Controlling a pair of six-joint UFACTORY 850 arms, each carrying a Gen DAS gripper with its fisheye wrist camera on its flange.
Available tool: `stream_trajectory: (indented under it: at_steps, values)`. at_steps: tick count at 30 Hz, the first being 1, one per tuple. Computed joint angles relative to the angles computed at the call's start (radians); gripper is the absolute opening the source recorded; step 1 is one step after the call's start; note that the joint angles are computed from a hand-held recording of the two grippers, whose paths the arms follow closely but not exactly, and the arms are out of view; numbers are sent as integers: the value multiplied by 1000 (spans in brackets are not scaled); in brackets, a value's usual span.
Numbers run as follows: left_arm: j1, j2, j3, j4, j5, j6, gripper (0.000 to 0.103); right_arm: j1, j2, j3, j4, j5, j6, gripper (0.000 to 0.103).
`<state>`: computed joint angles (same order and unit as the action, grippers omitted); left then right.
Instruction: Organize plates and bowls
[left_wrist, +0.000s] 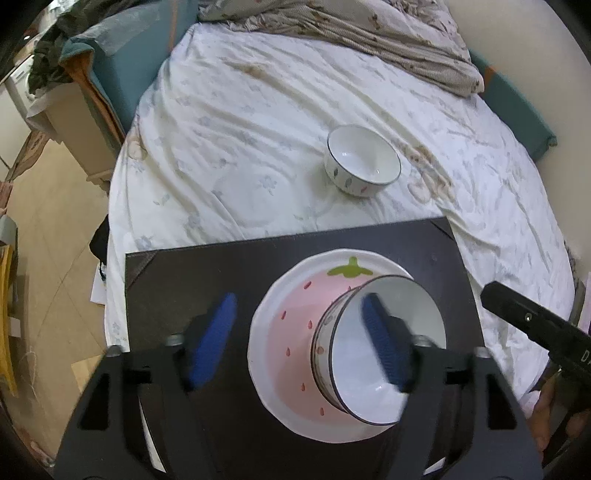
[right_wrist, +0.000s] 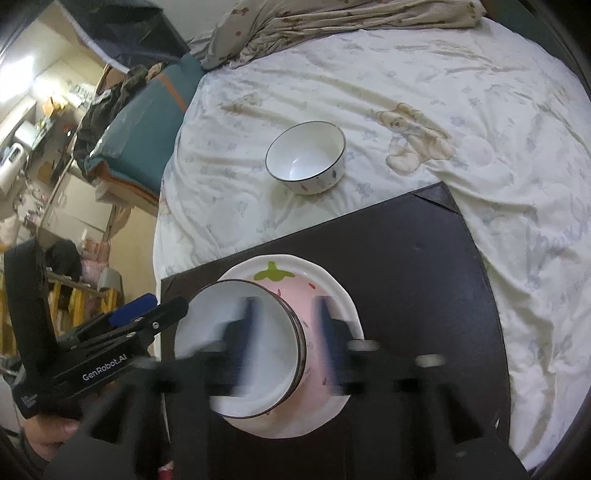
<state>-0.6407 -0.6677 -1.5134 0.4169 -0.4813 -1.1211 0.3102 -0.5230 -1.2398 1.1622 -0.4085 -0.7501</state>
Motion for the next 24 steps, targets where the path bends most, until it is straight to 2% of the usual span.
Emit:
stream_trajectory:
  at_steps: [3,8,10,12,14,15,20,24]
  values:
    - [4,12,8,10,9,-21,89,-4,11,7,4,13,-1,69]
    - [13,-10,-41,-20,-54,25,89,-12,15,1,-20,16,18,69]
    - [22,-21,-65,-30,-75,44,89,0,9,-20,-152,53,113,74]
    - [31,-27,-79,-29,-83,42,89,7,9,-31,-222,79,135,76]
    - [43,-38,-98,-43,-85,49,89,13,1,-53,-339,89,224,76]
    - [50,-45,-109,-59,-84,62,89,11,-1,-59,-344,89,225,77]
    - [72,-95,-182,-69,-96,93,89,-24,-59,-124,-294,33,234,77]
    - [88,-134,-232,-128,-65,165,89,-41,-128,-207,-339,-3,316,77]
